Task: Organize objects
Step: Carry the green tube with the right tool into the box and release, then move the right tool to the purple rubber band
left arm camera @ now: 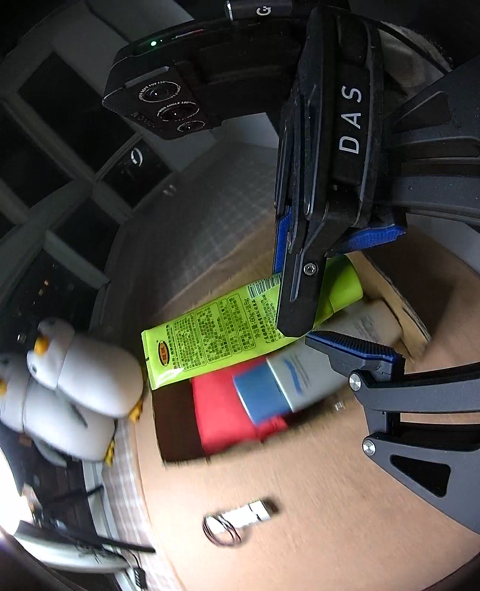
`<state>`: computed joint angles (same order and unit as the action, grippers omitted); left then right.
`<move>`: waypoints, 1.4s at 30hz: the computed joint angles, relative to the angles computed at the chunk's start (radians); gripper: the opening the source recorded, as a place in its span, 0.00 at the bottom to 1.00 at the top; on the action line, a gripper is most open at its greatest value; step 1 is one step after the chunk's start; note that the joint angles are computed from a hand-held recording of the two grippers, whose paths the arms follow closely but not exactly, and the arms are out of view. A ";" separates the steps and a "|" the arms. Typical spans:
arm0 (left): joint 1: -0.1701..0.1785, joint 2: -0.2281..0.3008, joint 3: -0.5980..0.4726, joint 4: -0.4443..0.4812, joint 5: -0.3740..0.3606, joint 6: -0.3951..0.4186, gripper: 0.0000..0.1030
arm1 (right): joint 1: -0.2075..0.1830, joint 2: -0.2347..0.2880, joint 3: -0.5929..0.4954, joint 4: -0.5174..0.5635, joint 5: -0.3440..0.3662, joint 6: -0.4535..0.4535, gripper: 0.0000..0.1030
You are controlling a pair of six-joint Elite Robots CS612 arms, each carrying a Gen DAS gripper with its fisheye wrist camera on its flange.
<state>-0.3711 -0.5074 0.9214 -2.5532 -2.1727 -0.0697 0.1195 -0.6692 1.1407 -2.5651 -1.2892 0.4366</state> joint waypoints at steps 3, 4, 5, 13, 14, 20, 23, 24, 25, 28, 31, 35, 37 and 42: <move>-0.012 0.004 -0.013 0.012 0.008 0.022 0.44 | -0.010 -0.012 0.023 -0.016 -0.011 0.009 0.26; -0.016 0.003 -0.015 0.019 0.024 0.029 0.50 | -0.012 -0.015 0.029 -0.021 -0.019 0.008 0.26; -0.018 0.001 -0.016 0.029 0.032 0.033 0.56 | -0.011 -0.019 0.035 -0.032 -0.038 0.011 0.26; 0.000 -0.021 0.033 -0.005 0.055 0.004 0.65 | 0.003 -0.029 0.040 -0.052 -0.127 -0.027 0.52; 0.003 -0.023 0.038 -0.009 0.059 0.001 0.65 | 0.004 -0.026 0.036 -0.048 -0.126 -0.030 0.52; 0.032 -0.049 0.095 -0.044 0.078 -0.027 0.67 | 0.020 -0.008 0.007 -0.042 -0.122 -0.052 0.52; 0.050 -0.061 0.124 -0.056 0.096 -0.042 0.68 | 0.029 0.002 -0.005 -0.064 -0.112 -0.057 0.52; 0.056 -0.066 0.136 -0.062 0.102 -0.049 0.68 | 0.032 0.007 -0.014 -0.068 -0.107 -0.058 0.52; 0.065 -0.071 0.151 -0.071 0.108 -0.060 0.69 | 0.036 0.014 -0.025 -0.071 -0.101 -0.060 0.52; 0.087 -0.084 0.184 -0.084 0.124 -0.085 0.69 | 0.046 0.034 -0.055 -0.086 -0.095 -0.065 0.52; 0.111 -0.098 0.221 -0.106 0.144 -0.120 0.69 | 0.059 0.059 -0.095 -0.098 -0.094 -0.076 0.52; 0.139 -0.114 0.259 -0.133 0.163 -0.162 0.69 | 0.075 0.094 -0.155 -0.093 -0.094 -0.097 0.54; 0.152 -0.124 0.278 -0.147 0.167 -0.176 0.69 | 0.080 0.117 -0.197 -0.076 -0.072 -0.095 0.56; 0.176 -0.134 0.301 -0.168 0.175 -0.200 0.69 | 0.088 0.186 -0.329 0.010 -0.022 -0.100 0.56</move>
<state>-0.1949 -0.6412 1.2226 -2.7217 -1.9973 -0.2695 0.2072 -0.4828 0.8116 -2.5550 -1.3111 0.3370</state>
